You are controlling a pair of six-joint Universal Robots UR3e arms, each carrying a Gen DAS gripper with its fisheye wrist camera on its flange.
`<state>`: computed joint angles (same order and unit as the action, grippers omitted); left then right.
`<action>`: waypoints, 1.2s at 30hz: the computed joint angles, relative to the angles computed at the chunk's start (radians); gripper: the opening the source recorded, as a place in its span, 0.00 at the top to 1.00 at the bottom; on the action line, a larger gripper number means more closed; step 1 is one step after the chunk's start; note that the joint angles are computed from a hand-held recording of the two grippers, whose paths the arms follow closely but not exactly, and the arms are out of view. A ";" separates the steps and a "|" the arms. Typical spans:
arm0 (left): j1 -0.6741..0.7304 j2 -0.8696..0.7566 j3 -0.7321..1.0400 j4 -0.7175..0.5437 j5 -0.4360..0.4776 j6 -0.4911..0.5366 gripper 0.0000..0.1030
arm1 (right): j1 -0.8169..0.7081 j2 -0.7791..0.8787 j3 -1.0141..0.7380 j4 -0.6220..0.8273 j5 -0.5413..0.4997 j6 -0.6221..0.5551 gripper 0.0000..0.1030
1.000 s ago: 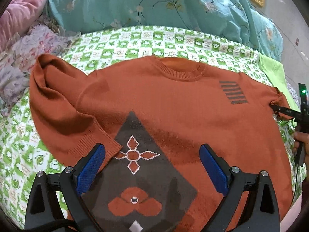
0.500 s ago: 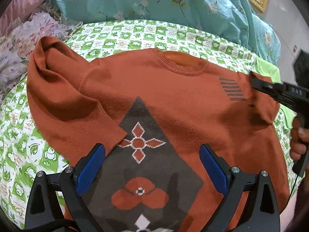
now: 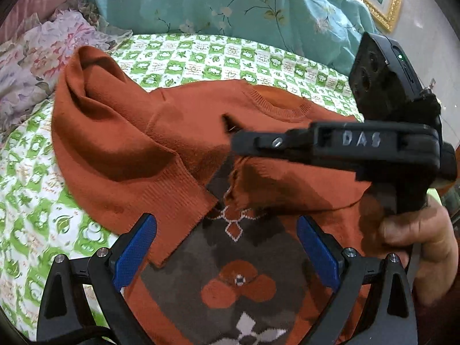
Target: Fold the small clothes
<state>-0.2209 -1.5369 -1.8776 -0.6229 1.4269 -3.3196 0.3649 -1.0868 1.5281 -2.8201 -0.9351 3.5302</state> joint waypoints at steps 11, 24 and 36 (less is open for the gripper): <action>-0.009 -0.244 0.188 -0.019 -0.039 -0.017 0.06 | -0.143 -0.345 0.419 -0.095 -0.049 0.021 0.65; 0.056 -0.173 0.123 0.085 -0.050 0.030 0.98 | -0.559 -1.078 0.898 0.203 -0.071 -0.136 0.62; 0.094 -0.180 0.110 0.071 -0.048 0.000 0.98 | -0.707 -0.784 0.739 0.145 -0.253 -0.232 0.47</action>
<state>-0.1271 -1.7165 -1.7674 -0.5518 1.3788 -3.3193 -0.3417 -1.8709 2.2672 -2.6754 -1.1882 3.2987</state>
